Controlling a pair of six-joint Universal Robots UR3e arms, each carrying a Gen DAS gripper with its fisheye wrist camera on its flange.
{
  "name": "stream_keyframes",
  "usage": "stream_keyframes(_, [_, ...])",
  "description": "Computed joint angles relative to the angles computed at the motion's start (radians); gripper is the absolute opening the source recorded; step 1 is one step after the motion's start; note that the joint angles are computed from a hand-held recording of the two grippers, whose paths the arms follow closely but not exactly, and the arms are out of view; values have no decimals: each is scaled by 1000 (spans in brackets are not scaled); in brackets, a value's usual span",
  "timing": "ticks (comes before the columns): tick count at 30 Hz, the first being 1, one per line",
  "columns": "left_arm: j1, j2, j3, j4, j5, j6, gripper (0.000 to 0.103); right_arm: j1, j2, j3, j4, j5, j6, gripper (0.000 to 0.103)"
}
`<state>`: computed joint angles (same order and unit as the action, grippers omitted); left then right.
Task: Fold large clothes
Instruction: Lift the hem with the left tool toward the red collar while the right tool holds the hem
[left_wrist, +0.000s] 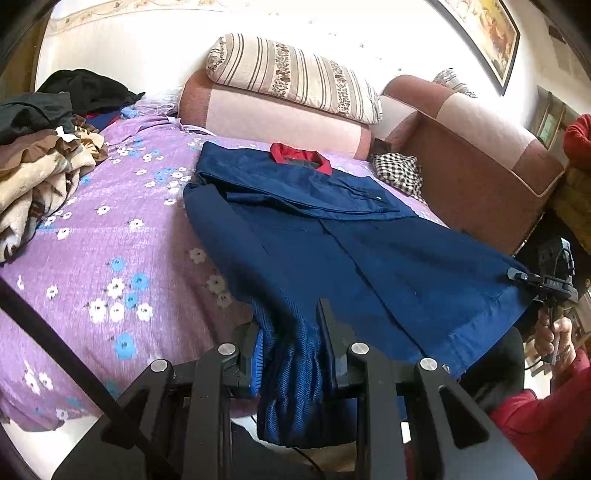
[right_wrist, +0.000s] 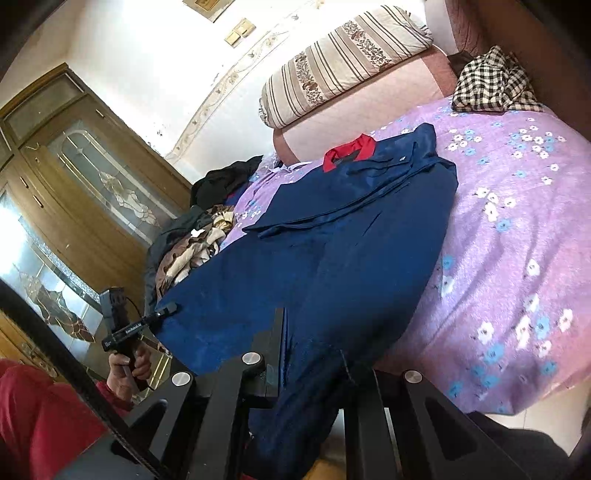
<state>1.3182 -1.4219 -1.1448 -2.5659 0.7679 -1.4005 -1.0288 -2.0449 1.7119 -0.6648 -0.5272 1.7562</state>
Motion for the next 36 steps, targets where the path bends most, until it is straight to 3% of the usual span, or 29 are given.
stream_keyframes(6, [139,-8,89,-229,55,156,24,-152,-42,-81,290,-125,-224,11])
stream_keyframes(11, [176,4,82,-271,61,185,24,-281,-76,-100,459,-216,-339,11])
stream_keyframes(21, [88,-102,288,-360,-75,147,24,-242,12,-222,580,-90,-379,11])
stream_keyframes(27, [-42,-244,513,-356,-177,-10,25,-86,156,-355,526,82,-269,11])
stream_keyframes(30, [-122,-298,570,-239,-226,-140,25,-1,240,-436,464,162,-160,11])
stream_keyframes(34, [-221,-363,616,-43,-260,-344,25,106,316,-494,231,245,105,11])
stream_keyframes(36, [-258,-428,697,-17,-274,-408,25,154,349,-492,45,276,288,11])
